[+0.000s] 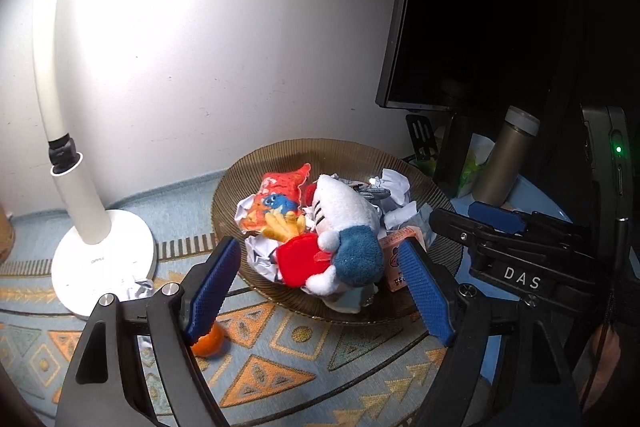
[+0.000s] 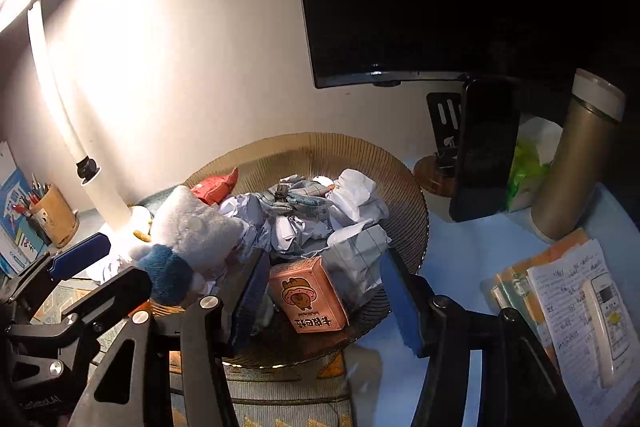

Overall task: Organize objects
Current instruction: 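Move both grippers back toward the paper ball and mandarin by the lamp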

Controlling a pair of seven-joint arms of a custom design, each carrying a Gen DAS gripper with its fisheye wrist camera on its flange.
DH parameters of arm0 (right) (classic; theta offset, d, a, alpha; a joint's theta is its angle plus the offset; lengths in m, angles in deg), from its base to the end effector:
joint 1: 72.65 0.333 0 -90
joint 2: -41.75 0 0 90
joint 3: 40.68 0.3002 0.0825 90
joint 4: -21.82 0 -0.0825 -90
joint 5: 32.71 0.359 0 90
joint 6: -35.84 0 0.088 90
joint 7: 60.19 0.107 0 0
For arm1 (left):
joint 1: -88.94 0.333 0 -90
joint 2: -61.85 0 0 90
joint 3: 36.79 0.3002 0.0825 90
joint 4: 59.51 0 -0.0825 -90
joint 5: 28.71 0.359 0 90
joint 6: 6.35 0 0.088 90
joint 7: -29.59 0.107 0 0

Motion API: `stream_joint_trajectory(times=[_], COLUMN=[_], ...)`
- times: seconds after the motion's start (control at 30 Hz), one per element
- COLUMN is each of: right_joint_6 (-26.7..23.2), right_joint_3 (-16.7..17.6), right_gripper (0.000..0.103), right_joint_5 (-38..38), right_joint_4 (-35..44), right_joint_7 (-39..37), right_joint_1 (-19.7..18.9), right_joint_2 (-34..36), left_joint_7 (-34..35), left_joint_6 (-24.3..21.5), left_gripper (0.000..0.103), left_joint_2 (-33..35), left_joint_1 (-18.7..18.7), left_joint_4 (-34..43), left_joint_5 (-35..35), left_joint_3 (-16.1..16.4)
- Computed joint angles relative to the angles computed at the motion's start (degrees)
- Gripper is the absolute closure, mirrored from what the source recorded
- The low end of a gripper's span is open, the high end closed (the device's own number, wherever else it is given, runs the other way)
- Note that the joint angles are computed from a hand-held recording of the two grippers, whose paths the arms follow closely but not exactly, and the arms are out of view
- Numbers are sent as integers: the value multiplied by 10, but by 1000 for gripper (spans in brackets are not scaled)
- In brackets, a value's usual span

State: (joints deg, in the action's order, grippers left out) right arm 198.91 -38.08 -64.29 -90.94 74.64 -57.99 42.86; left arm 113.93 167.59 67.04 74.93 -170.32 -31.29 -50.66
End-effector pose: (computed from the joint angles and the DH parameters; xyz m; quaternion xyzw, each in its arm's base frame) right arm 0.5508 0.2000 0.5513 -0.6275 0.6429 -0.2713 0.3454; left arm 0.5389 -0.2750 0.5605 -0.5072 0.7119 -0.4379 0.2099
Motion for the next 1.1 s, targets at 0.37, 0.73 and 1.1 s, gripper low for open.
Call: stream_joint_trajectory(times=[0.37, 0.73, 1.1], right_joint_6=[56, 54, 37], right_joint_3=[65, 104, 79], right_gripper=[40, 40, 40], right_joint_5=[34, 28, -33], right_joint_4=[-153, -164, -151], right_joint_7=[46, 71, 110], right_joint_1=[6, 37, 63], right_joint_2=[-129, -65, -48], left_joint_7=[-153, -177, -169], left_joint_6=[6, 44, 6], left_gripper=[17, 17, 17], left_joint_2=[-244, -293, -280], left_joint_1=[97, 138, 128], left_joint_4=[-287, -405, -386], left_joint_5=[106, 52, 72], left_joint_3=[24, 20, 21])
